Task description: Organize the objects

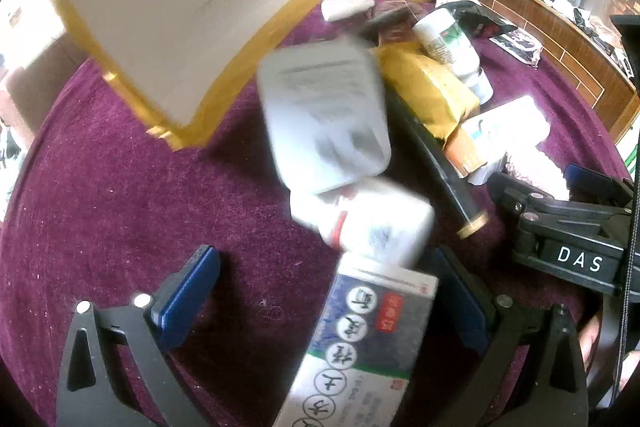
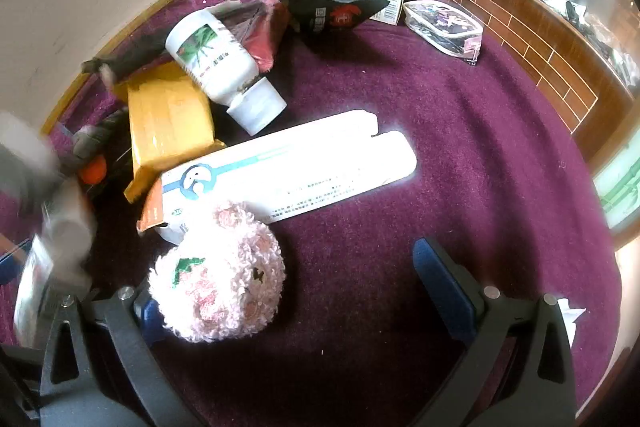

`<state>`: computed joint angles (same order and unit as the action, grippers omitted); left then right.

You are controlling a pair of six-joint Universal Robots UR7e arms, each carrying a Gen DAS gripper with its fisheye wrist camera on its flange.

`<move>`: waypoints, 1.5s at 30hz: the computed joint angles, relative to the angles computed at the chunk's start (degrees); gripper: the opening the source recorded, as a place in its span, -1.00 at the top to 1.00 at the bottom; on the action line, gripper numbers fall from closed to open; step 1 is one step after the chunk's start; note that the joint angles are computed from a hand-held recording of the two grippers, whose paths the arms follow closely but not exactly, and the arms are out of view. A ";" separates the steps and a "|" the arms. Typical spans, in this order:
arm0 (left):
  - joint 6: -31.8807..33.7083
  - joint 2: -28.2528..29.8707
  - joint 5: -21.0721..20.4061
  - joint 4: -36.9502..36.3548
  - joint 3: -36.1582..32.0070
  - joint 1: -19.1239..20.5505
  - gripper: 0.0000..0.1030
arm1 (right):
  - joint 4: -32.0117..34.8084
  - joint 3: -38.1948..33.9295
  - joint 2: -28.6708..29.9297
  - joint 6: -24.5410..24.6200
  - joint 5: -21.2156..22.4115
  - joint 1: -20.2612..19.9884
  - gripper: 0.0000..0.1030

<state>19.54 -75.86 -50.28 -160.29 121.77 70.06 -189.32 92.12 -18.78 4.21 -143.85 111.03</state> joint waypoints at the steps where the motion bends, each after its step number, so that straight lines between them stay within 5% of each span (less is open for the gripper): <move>1: 0.03 -0.08 -0.01 -0.02 0.08 0.02 -0.98 | 0.00 0.03 -0.04 -0.02 -0.01 0.01 -1.00; 45: -0.32 0.52 0.30 -1.17 0.33 -0.07 -0.97 | 0.74 -1.07 0.37 -0.01 -0.07 0.00 -1.00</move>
<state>19.22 -75.34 -49.98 -161.46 122.10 69.99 -188.58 91.05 -18.41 4.20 -143.92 111.02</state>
